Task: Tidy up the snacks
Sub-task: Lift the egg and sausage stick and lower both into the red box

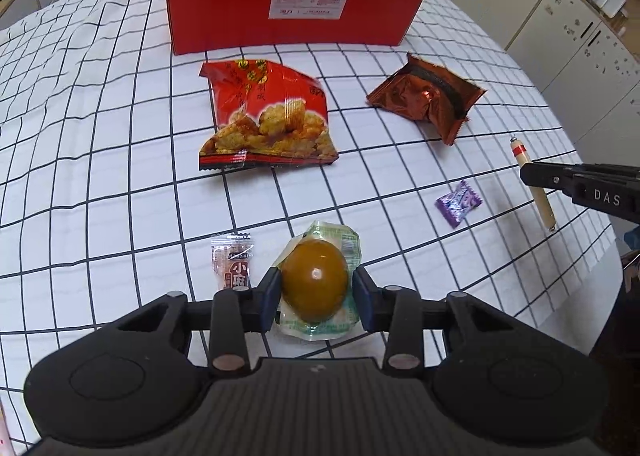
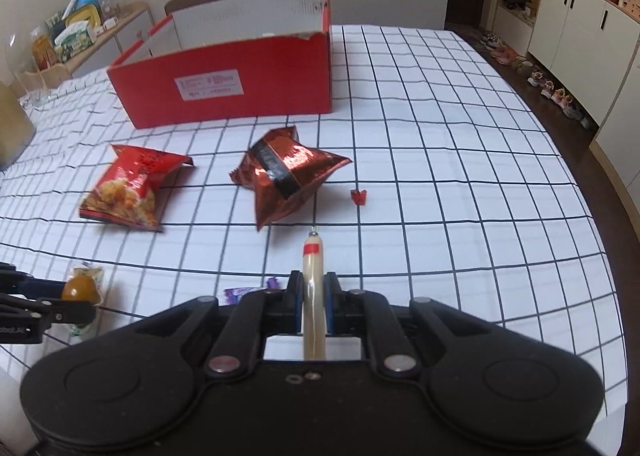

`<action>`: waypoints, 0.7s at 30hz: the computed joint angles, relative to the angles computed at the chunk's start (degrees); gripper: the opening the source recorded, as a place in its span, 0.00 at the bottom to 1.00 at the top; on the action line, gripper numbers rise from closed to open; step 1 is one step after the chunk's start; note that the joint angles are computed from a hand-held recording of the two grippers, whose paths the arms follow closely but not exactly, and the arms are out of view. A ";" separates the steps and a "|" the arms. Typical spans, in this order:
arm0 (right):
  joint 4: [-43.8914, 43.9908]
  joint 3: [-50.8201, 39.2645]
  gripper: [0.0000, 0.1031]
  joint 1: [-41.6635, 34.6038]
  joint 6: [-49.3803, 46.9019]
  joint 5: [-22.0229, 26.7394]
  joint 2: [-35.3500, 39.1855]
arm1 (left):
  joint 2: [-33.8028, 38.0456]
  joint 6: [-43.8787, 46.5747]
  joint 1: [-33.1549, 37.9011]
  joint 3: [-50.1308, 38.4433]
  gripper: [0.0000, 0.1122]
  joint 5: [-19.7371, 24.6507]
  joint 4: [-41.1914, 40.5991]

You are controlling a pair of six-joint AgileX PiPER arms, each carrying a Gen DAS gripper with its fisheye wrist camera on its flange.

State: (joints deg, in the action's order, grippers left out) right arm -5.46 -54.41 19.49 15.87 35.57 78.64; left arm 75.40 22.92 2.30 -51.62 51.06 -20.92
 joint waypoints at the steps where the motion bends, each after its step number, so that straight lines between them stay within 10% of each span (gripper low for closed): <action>1: -0.22 -0.04 0.09 0.43 0.59 0.26 -0.58 | -0.39 0.30 0.45 -0.25 0.33 0.49 -0.41; 21: -5.08 -12.11 0.09 7.41 7.18 6.46 -1.77 | 0.62 1.27 4.67 -13.55 0.34 4.89 -4.44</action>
